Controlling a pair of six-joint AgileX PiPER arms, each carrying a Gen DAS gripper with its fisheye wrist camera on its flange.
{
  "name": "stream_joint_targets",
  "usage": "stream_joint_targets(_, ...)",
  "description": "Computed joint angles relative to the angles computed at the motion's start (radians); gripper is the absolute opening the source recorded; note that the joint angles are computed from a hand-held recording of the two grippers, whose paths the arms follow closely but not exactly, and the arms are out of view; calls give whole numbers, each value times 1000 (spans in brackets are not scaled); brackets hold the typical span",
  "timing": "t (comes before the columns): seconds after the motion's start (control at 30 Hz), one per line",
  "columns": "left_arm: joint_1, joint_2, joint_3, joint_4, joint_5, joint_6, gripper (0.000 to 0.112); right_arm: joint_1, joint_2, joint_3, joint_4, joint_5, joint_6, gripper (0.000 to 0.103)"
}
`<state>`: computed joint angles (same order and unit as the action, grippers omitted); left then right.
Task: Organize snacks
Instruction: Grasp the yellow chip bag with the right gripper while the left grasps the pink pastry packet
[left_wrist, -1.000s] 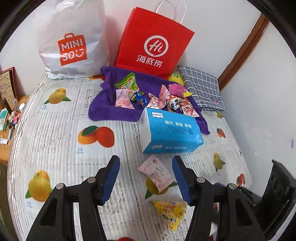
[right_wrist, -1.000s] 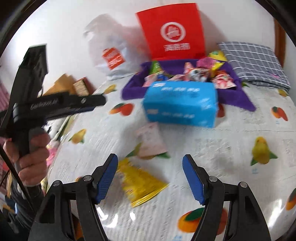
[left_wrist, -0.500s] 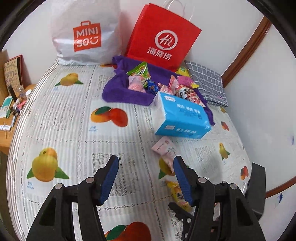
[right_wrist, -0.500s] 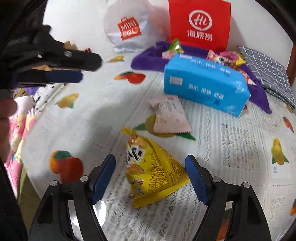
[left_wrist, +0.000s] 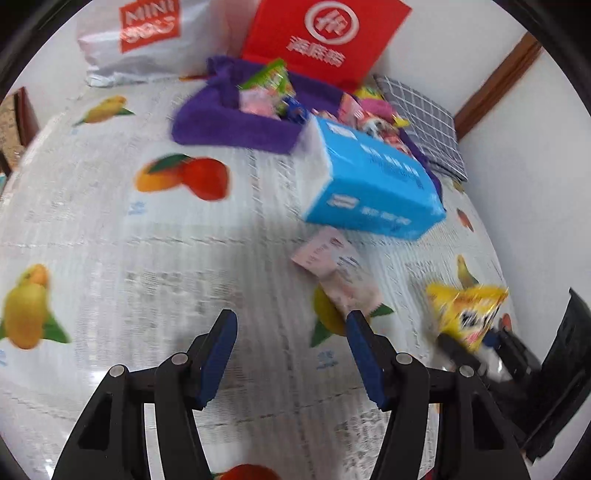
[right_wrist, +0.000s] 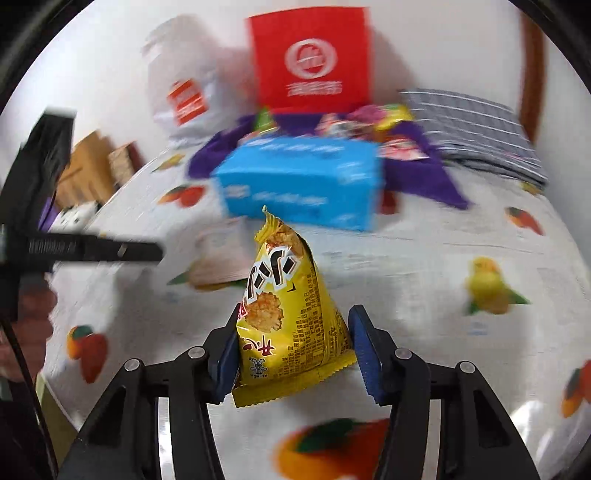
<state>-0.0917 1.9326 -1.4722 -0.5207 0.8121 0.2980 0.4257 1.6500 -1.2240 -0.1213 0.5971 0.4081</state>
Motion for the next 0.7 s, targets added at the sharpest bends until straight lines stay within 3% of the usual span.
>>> stream_joint_targets(0.1, -36, 22, -9, -19, -9, -2, 59, -67, -35, 31, 12, -8, -14, 54)
stream_joint_targets(0.33, -128, 95, -121, 86, -41, -151, 59, -190, -90, 96, 96, -33, -92, 54)
stream_joint_targets(0.6, -267, 162, -235, 459, -70, -454, 58, -236, -105, 125, 231, -50, -208, 54)
stream_joint_targets(0.7, -304, 148, -201, 612, -105, -542, 38, -227, -109, 129, 223, -56, -197, 54)
